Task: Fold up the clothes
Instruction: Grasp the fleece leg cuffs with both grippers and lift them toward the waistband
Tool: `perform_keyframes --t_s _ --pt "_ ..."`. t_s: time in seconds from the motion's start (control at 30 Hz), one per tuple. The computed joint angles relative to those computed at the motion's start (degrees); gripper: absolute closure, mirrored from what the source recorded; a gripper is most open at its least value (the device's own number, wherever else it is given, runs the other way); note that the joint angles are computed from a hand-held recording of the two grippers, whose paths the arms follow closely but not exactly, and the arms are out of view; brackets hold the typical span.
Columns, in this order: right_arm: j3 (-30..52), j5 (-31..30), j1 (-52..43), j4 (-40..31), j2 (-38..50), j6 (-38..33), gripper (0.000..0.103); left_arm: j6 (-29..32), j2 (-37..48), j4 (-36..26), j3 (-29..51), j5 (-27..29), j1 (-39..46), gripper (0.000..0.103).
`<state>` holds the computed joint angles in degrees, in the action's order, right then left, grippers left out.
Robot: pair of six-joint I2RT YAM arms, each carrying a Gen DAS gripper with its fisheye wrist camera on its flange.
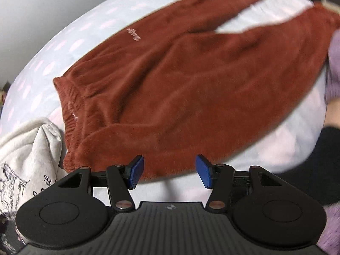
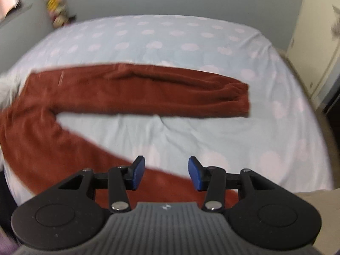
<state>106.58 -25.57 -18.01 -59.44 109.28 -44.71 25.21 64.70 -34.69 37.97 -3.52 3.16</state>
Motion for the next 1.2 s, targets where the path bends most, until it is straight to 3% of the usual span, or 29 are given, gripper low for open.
perform_keyframes --t_s 0.27,0.47,0.67,0.87,0.9,0.93,1.0,1.03,1.07,1.2 --pt "-11.04 5.04 -7.51 -0.74 -8.23 -28.48 0.053 2.63 -1.99 1.51 -3.55 -5.64 -4.64 0.05" --pt "-23.01 10.61 -7.9 9.24 -11.93 -41.74 0.049 8.04 -3.64 3.92 -6.24 -11.83 -7.44 0.049" --pt "-28.22 10.42 -8.04 15.11 -12.62 -46.99 0.049 16.47 -2.09 9.54 -9.19 -16.28 -8.75 0.049" --pt "-31.73 9.79 -8.06 19.57 -13.2 -49.19 0.052 23.94 6.32 22.43 -13.08 -23.1 -10.32 0.049" --pt "-32.31 9.45 -8.11 20.12 -13.28 -49.0 0.053 23.29 7.75 23.89 -13.13 -23.28 -10.1 0.052" --pt "-32.88 9.12 -8.16 20.5 -13.38 -48.8 0.063 22.35 8.86 24.77 -12.98 -23.06 -9.7 0.057" --pt "-33.49 9.16 -8.18 21.02 -13.28 -48.39 0.083 19.22 9.47 23.9 -11.83 -20.82 -8.11 0.088" --pt "-34.1 9.19 -8.24 21.83 -13.42 -48.12 0.094 18.03 9.35 23.85 -11.6 -19.97 -7.47 0.092" --pt "-34.75 8.58 -8.54 22.84 -13.74 -47.64 0.094 17.48 8.05 24.11 -11.9 -19.42 -6.98 0.097" --pt "-31.75 3.46 -9.9 23.77 -13.53 -39.95 0.096 13.01 0.7 19.57 -9.43 -14.66 -2.89 0.099"
